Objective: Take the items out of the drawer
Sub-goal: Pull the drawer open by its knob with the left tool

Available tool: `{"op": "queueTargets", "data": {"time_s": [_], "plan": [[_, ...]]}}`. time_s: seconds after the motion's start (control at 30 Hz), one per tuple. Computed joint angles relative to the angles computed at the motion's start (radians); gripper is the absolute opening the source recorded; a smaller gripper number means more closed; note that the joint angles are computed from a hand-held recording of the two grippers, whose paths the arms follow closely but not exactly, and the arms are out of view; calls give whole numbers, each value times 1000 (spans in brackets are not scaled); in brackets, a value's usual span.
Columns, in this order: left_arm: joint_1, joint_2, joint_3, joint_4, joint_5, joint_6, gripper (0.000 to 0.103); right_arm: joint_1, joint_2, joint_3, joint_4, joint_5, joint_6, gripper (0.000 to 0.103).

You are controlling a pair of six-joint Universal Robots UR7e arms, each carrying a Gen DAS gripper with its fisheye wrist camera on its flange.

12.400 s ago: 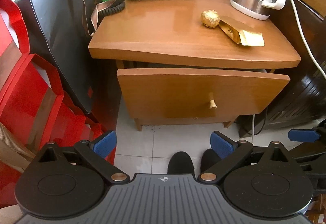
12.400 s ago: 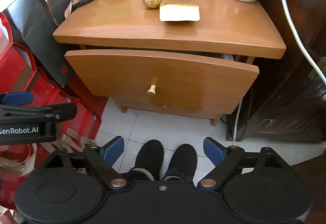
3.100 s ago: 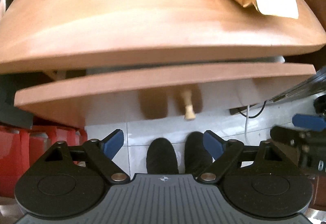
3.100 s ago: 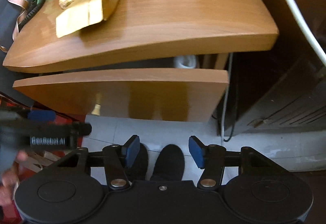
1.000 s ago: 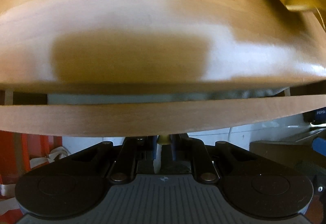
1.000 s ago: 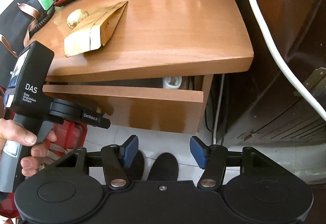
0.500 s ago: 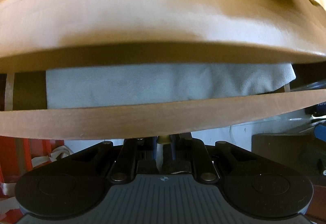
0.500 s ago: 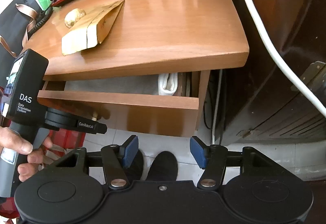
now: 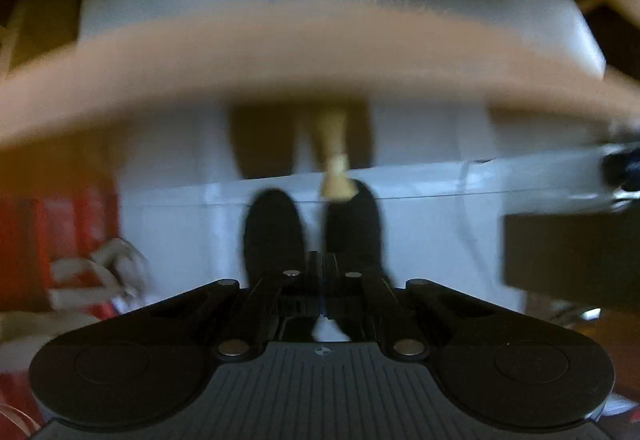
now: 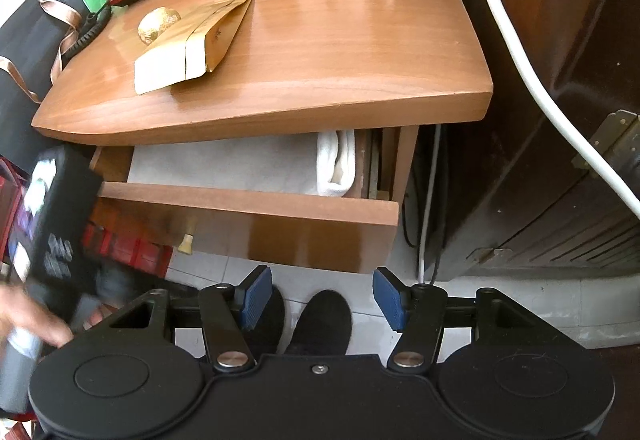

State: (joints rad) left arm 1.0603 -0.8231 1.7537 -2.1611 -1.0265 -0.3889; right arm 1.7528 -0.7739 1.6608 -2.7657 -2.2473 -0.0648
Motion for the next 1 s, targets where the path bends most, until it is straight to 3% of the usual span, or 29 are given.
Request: {"op": "queueTargets", "data": {"time_s": [0.1,0.13,0.27,0.4,0.47,0.6,0.67,1.0], "plan": [[7,-28,22,1,-26,-2,0,3,-5,5,6,-6,1,55],[40,3,-14,-30,-8,50,0,4,-5,5,6,-6,2,55],[56,75,-202,16,22,130,9,8,-3,-1,1,-5,0,56],[61,110,-228,-28,24,147,14,12,6,-16,-3,2,-10,56],[68,119,-245,-26,20,150,23,14,12,-27,0,7,-15,56],[65,116,-254,-16,24,151,28,15,21,-43,8,15,-26,58],[63,124,-260,-18,34,153,36,15,23,-44,9,13,-27,58],[47,146,-287,-47,63,133,38,16,28,-43,26,12,-8,61]]}}
